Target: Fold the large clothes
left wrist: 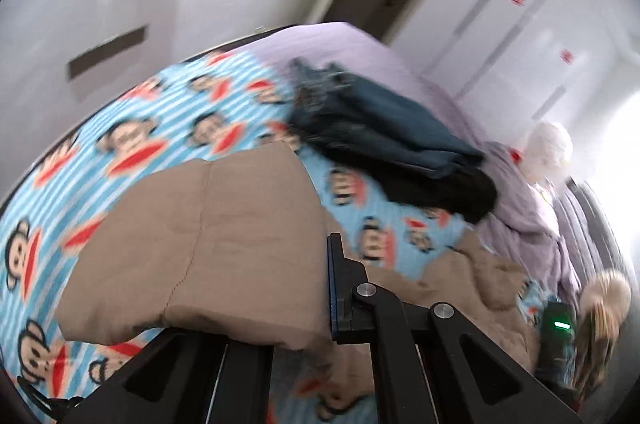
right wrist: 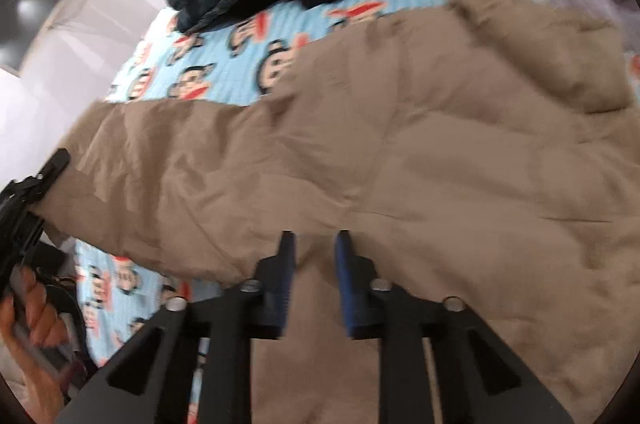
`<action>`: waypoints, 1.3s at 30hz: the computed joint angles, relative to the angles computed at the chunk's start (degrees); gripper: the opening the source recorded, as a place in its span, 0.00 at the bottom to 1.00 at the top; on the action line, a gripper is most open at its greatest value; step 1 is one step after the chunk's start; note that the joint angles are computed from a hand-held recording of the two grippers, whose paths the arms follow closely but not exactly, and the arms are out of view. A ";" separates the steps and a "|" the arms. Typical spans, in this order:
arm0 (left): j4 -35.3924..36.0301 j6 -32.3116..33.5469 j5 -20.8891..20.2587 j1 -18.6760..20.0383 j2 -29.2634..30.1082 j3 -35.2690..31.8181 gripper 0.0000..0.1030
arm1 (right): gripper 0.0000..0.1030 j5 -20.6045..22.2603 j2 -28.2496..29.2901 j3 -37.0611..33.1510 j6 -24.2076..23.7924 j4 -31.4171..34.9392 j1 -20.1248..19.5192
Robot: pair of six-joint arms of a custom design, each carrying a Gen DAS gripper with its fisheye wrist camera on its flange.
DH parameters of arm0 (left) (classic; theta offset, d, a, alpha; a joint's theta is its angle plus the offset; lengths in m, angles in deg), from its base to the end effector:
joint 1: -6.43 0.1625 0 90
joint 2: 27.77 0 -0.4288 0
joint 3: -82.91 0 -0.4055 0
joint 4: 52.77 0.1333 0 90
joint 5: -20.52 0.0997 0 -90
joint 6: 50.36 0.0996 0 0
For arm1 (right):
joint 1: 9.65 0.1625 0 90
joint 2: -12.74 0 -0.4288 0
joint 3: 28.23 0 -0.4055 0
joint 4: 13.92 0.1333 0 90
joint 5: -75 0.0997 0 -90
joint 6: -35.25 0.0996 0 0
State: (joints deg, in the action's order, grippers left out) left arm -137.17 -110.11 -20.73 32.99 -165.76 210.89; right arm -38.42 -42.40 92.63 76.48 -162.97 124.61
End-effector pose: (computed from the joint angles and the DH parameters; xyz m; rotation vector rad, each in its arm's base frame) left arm -0.0725 -0.2690 0.4622 0.0383 2.5929 -1.0808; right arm 0.4162 -0.2929 0.0424 0.1060 -2.7493 0.2693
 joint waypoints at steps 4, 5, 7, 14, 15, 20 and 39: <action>-6.41 5.48 -2.55 -4.51 5.17 0.65 0.07 | 0.15 8.08 4.60 -0.10 -1.12 -3.26 -3.48; -10.02 7.96 -4.33 -4.40 7.17 1.09 0.07 | 0.15 8.55 5.30 -0.04 -1.03 -3.30 -3.99; -13.83 10.60 -6.47 -5.21 10.29 1.78 0.07 | 0.15 9.63 4.79 0.76 -1.13 -4.53 -4.67; -31.90 19.86 -17.18 -5.90 27.73 4.46 0.07 | 0.15 4.08 -13.63 11.10 3.14 -2.76 -4.71; -32.68 19.99 -17.76 -6.44 29.34 4.89 0.07 | 0.15 1.40 -17.79 12.79 4.53 -0.13 -4.63; -38.18 22.90 -20.75 -8.89 45.65 7.74 0.07 | 0.15 -6.69 -35.51 19.15 12.35 13.75 -5.35; -7.82 4.34 -13.89 -25.54 33.16 8.18 1.00 | 0.78 -13.96 -47.66 17.97 13.63 31.61 1.25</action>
State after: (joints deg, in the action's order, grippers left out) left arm -144.99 -105.77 -34.61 7.45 -132.59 219.07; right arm -52.38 -90.06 110.61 90.11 -131.36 125.86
